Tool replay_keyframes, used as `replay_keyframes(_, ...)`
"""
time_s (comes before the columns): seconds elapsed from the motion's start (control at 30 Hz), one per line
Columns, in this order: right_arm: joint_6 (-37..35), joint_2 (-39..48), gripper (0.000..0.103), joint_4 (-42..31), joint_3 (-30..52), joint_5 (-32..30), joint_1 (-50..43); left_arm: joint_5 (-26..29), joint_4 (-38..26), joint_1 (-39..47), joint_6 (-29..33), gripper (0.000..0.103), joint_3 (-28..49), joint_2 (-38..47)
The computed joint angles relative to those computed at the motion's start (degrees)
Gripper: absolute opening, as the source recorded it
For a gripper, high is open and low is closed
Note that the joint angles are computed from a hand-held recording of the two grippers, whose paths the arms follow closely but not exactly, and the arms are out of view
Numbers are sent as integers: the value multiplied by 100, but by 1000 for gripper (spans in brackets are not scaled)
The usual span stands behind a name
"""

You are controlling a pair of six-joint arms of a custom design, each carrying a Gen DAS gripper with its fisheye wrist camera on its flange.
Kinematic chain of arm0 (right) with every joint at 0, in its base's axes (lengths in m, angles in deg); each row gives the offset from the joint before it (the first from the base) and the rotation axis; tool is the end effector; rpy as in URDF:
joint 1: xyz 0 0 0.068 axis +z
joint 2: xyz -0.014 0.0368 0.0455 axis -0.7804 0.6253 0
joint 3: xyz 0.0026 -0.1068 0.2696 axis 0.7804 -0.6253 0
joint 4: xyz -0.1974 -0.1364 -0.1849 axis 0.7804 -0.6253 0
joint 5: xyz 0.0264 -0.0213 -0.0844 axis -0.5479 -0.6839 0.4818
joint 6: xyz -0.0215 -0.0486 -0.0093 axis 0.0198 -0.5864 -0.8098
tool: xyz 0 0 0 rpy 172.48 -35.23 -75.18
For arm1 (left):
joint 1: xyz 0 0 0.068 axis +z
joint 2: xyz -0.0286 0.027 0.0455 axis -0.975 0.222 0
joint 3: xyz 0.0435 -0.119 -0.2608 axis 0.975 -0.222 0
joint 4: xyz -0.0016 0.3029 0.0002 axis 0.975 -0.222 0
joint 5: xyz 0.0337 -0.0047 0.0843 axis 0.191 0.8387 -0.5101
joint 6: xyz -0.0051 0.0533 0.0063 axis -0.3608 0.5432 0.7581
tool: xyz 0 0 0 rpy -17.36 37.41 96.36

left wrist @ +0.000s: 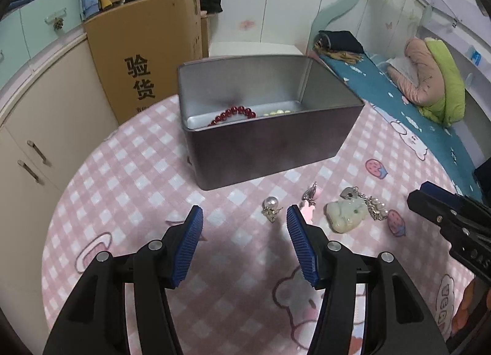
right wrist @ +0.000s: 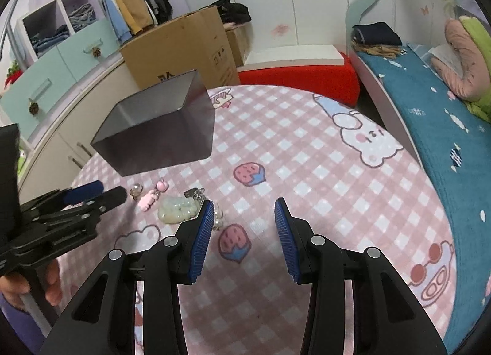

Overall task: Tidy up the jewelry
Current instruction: 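Withdraw both tools from the box toward the remaining jewelry, then grasp the pearl pendant necklace with the right tool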

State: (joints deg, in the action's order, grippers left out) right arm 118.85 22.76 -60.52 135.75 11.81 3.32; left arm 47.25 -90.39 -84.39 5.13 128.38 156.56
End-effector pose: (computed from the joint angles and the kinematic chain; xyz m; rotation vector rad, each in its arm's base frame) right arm 0.2193 0.2741 0.1596 0.5543 2.3695 0.1304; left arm 0.3249 -0.0529 0.1635 0.7644 2.4346 -0.3319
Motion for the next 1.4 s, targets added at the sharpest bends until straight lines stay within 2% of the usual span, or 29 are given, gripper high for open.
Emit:
replay_keyframes(0.1,-66,16,41,119,-44,-40,-34,-92,97,-113,-50,55,50,152)
replay_keyframes(0.2,-128,56,50,172,-34,-56,-68,-146,99,-193,-69,53,113,275)
replay_keyframes(0.27,-201,93,51,182,-4,-85,-95,-262,197,-261,-70,52,82,293)
replay_keyframes(0.3,-229,110,51,193,6,-98,-105,-368,292,-297,-34,46,29,267)
replay_keyframes(0.37,-290,172,51,179,45,-120,-119,-445,408,-325,2,26,-23,239)
replay_keyframes(0.5,-383,327,51,85,184,-167,-110,-468,433,-291,-40,12,1,252)
replay_keyframes(0.63,-486,520,51,-57,363,-232,-99,-315,282,-144,-30,9,110,311)
replay_keyframes(0.93,-735,1021,49,-593,964,-152,-89,105,-57,220,136,9,192,234)
replay_keyframes(0.97,-746,1050,46,-648,1008,-134,-87,164,-116,260,157,9,193,202)
replay_keyframes(1.03,-842,1089,30,-651,1059,-113,-80,260,-188,328,197,9,195,153)
replay_keyframes(1.07,-893,1095,28,-620,1071,-143,-82,311,-237,356,238,9,222,153)
replay_keyframes(1.17,-1009,1102,13,-598,1138,-313,-101,448,-367,454,315,9,232,54)
replay_keyframes(1.27,-991,995,10,-541,1101,-432,-68,604,-526,531,380,9,225,-99)
replay_keyframes(1.4,-903,792,10,-688,1152,-249,52,799,-777,596,456,9,259,-333)
